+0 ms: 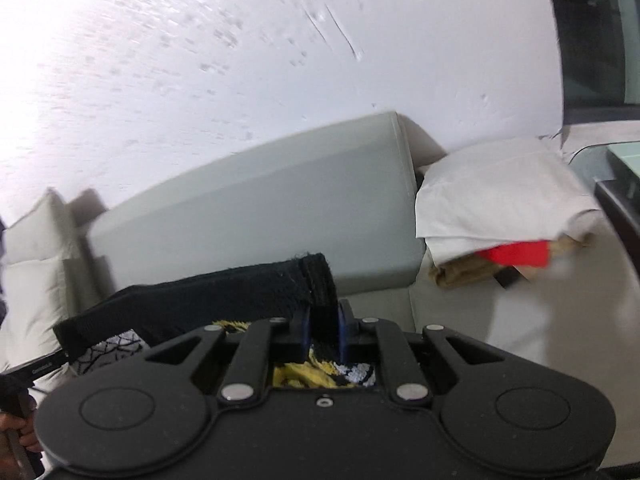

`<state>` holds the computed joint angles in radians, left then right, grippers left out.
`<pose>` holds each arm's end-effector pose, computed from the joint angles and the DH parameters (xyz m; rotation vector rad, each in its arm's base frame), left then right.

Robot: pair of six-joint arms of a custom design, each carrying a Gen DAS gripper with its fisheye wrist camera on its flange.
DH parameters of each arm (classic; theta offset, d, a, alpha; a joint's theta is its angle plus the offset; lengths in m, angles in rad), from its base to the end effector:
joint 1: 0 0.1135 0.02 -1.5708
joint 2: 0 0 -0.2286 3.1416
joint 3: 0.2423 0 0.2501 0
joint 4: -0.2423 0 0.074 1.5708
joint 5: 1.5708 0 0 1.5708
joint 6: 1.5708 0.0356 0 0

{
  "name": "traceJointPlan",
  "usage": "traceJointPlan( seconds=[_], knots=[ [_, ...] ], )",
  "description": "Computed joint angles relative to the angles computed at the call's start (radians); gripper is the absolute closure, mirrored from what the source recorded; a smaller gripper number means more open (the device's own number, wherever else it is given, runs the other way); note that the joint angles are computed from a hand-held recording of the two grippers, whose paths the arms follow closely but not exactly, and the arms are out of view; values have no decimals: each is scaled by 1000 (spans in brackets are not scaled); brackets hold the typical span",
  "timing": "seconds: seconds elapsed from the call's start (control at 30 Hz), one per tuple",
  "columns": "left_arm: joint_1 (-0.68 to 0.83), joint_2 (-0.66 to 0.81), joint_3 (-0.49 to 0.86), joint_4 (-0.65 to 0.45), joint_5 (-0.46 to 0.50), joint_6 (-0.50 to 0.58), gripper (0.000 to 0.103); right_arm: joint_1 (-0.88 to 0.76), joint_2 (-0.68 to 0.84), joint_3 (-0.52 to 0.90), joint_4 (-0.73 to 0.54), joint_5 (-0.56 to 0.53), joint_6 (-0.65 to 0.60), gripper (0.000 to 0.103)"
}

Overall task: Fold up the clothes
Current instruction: 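Grasp the black sweater edge with both grippers and fold it over the body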

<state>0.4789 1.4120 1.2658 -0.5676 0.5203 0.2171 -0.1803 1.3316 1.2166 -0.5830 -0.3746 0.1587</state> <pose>0.2851 0.1281 0.2945 -0.0216 2.1821 -0.2046 0.2935 -0.0403 0.2985 0.1823 2.2361 0.4123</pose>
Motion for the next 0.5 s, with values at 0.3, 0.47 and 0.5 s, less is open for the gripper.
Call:
traceJointPlan(
  seconds=[0.3,0.47,0.5],
  knots=[
    [194,-423,-512,-169,-39,232,96,-93,-651,-582,-221,-6,-128,90],
    [173,-549,-599,-258,-200,319,99,-10,-821,-797,-308,185,-148,90],
    [191,-566,-587,-285,-188,338,91,-41,-854,-785,-355,151,-162,87]
  ],
)
